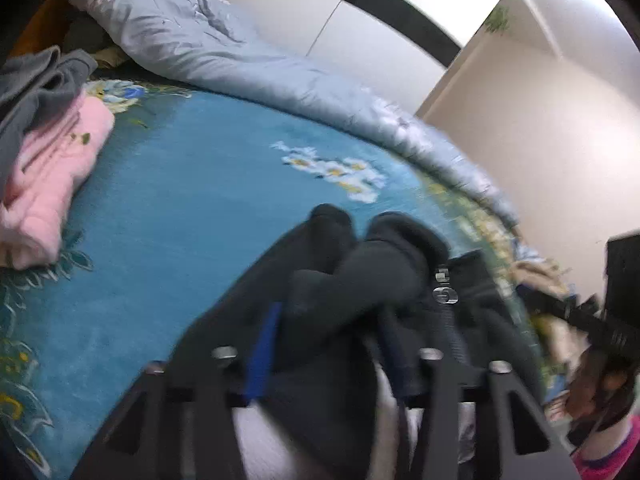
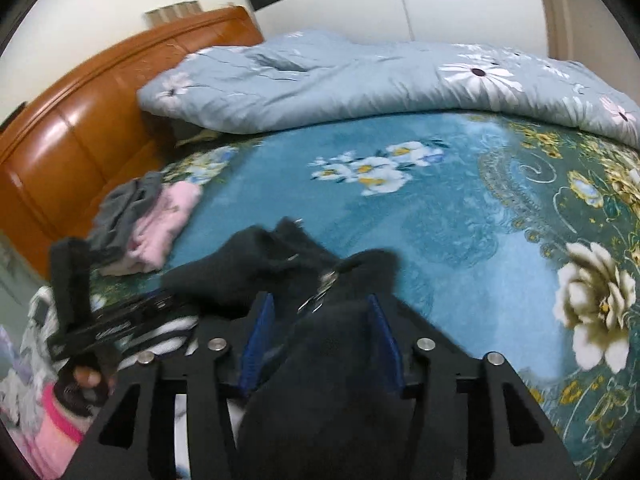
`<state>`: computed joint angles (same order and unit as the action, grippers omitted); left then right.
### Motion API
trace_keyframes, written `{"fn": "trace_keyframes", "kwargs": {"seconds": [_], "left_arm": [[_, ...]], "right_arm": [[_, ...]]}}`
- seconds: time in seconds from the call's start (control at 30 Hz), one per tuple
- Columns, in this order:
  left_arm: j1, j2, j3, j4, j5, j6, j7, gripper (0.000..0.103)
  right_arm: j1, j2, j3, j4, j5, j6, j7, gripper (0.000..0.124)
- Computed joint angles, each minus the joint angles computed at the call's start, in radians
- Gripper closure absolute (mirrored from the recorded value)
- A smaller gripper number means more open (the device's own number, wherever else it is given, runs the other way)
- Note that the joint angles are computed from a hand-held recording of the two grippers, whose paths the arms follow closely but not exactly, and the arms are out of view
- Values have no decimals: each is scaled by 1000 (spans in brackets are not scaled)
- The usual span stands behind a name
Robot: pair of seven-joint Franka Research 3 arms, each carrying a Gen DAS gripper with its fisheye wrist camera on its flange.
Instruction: Fold clothes
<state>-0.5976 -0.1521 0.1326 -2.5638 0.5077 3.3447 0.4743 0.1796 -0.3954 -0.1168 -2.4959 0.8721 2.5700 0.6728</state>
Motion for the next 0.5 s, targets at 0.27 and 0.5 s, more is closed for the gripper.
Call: {"fn": "trace_keyframes", "kwargs": {"seconds": [0.27,0.5], "left_arm": [[82,-49,-78,-58,61,53,-61,25],[131,-61,-169,-60,-6,-25,-20,24]], "right_arm": [[-6,-133,38,-177,-49,48,59,56],[35,-133,42,-239,-63,171,146,56]]}}
